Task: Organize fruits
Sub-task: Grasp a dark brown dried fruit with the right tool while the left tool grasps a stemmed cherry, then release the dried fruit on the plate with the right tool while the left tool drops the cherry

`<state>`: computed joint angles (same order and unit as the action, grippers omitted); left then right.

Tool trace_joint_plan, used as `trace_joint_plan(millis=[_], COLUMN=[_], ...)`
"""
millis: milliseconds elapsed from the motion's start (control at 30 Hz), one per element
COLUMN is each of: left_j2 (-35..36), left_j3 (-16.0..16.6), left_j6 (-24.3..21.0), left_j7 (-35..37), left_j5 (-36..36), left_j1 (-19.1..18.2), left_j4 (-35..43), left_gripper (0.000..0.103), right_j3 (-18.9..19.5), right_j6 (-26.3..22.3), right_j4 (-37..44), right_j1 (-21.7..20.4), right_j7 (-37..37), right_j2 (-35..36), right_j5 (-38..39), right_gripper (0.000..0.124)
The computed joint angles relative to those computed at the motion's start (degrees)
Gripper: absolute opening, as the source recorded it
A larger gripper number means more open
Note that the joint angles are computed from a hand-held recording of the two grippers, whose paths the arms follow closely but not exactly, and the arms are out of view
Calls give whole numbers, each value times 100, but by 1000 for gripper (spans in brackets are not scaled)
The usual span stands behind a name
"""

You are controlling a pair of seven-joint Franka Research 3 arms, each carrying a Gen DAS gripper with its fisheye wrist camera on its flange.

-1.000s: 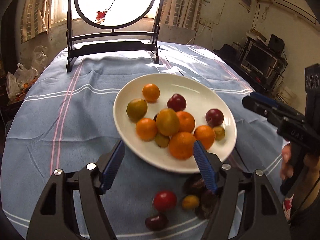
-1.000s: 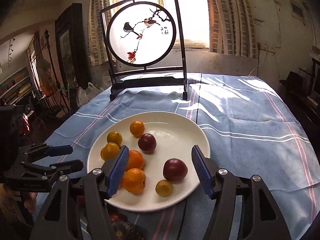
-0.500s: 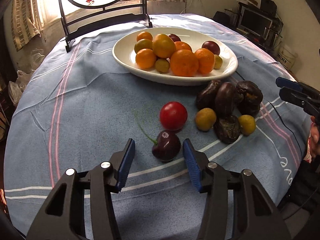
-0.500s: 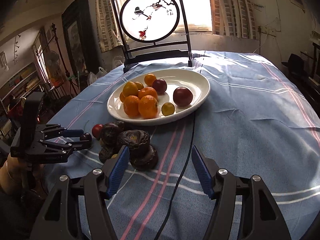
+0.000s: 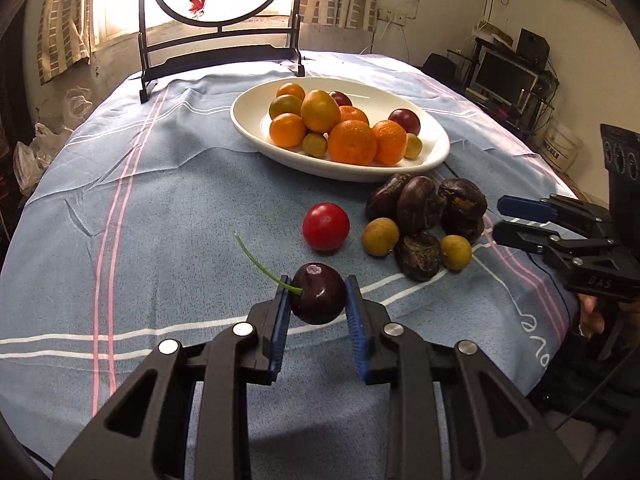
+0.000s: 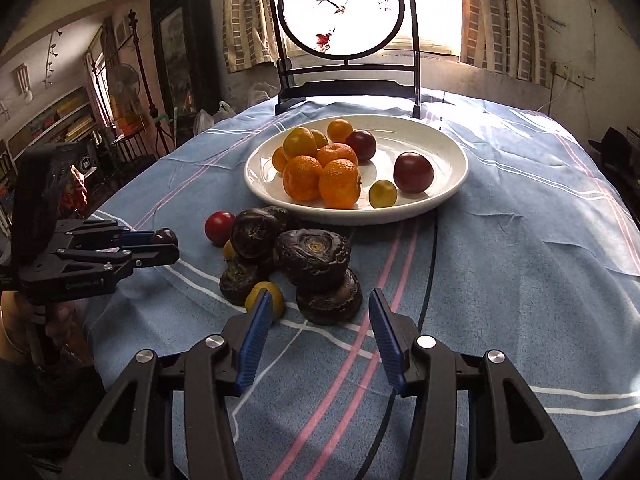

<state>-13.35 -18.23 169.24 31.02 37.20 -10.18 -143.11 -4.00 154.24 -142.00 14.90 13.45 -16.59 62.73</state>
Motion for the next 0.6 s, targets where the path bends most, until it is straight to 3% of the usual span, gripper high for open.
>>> trace_joint_plan(millis=[200, 300, 367, 600], left_j2=[-20, -26, -31, -159], left_j3=[-14, -65, -56, -68], left_j6=[85, 98, 109, 224], left_j7=[-39, -120, -141, -228], left_j5=[15, 100, 101, 113], left_j1=[10, 58, 55, 106], left_j4=[-23, -20, -33, -111], left_gripper=[26, 26, 26, 26], right_j3=[227, 241, 199, -53], right_j6=[357, 251, -63, -377], right_j4=[319, 484, 564, 326], right_j1=[68, 53, -6, -58], right_j7=[313, 592, 829, -41], right_j2=[382, 539, 593, 176], right_j5=[-336, -500, -606, 523], right_gripper=[53, 53, 46, 46])
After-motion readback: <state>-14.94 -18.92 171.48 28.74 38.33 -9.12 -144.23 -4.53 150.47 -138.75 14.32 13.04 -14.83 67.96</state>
